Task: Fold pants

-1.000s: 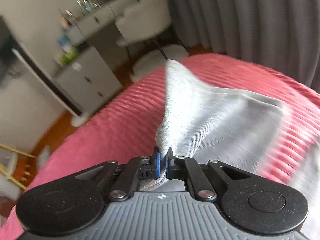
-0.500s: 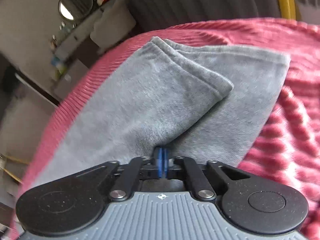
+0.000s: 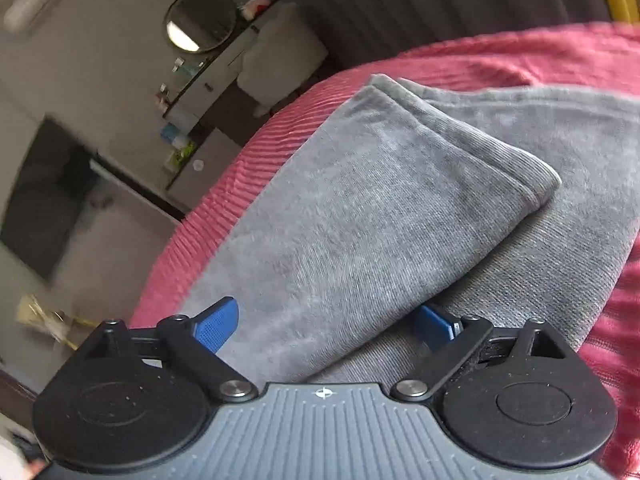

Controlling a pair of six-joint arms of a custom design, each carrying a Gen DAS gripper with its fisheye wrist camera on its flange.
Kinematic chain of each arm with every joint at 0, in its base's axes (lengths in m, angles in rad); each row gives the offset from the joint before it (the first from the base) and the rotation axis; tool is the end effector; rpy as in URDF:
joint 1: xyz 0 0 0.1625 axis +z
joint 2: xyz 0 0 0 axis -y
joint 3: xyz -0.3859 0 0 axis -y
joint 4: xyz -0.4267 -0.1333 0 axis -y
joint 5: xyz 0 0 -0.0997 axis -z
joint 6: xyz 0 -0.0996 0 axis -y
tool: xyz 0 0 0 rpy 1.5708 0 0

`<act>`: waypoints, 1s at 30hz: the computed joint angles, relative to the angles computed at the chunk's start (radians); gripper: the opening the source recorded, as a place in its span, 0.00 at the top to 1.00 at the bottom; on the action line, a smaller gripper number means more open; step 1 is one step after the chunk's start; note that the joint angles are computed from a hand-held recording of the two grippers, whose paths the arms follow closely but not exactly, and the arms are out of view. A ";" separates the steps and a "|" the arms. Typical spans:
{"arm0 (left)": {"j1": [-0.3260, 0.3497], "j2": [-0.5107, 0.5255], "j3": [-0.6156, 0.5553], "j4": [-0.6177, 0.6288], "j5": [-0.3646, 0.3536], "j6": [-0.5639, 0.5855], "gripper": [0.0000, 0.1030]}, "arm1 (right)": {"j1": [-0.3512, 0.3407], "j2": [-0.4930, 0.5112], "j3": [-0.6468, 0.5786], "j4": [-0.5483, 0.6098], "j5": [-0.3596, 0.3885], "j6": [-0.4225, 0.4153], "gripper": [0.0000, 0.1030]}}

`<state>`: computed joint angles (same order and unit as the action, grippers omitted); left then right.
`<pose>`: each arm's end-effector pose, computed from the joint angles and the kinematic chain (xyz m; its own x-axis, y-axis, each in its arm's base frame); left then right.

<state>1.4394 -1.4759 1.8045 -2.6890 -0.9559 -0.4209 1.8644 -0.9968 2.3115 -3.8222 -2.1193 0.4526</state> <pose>0.1146 -0.5885 0.4225 -0.8258 -0.5582 -0.0806 -0.2686 0.5149 -0.8141 0.2067 -0.4026 0.1037 -0.9189 0.3875 -0.0745 0.2562 0.4422 -0.8596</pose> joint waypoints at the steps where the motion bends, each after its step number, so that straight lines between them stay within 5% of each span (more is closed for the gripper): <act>1: 0.006 0.013 -0.010 -0.001 0.000 -0.005 0.01 | -0.021 -0.011 0.011 -0.015 0.028 0.024 0.09; 5: 0.016 0.052 -0.031 -0.036 0.030 0.029 0.13 | -0.042 -0.006 -0.012 -0.021 0.027 0.057 0.18; 7: 0.013 0.048 -0.026 -0.053 0.026 0.055 0.30 | -0.027 0.012 -0.039 -0.010 -0.015 0.059 0.45; 8: 0.019 0.043 -0.025 -0.057 -0.003 0.072 0.47 | -0.031 0.013 -0.045 -0.006 -0.014 0.063 0.67; 12: 0.044 0.030 -0.034 -0.027 -0.102 0.083 0.75 | -0.068 0.012 -0.052 0.021 0.015 0.123 0.88; 15: 0.056 0.027 -0.040 -0.020 -0.133 0.064 0.85 | -0.075 0.015 -0.073 0.047 0.013 0.107 0.92; 22: -0.031 -0.105 0.015 -0.026 -0.112 0.079 0.88 | -0.036 -0.021 -0.192 0.197 0.023 0.001 0.95; 26: -0.149 -0.350 0.225 -0.117 -0.077 0.139 0.88 | -0.006 -0.078 -0.221 0.128 0.131 -0.060 0.95; 30: -0.246 -0.680 0.488 -0.071 -0.021 0.076 0.85 | -0.005 -0.199 -0.116 0.051 0.181 -0.073 0.95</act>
<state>1.1938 -2.1562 2.2922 -2.7596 -0.9771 -0.3448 1.8591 -1.1953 2.1960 -3.7708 -1.9386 0.3800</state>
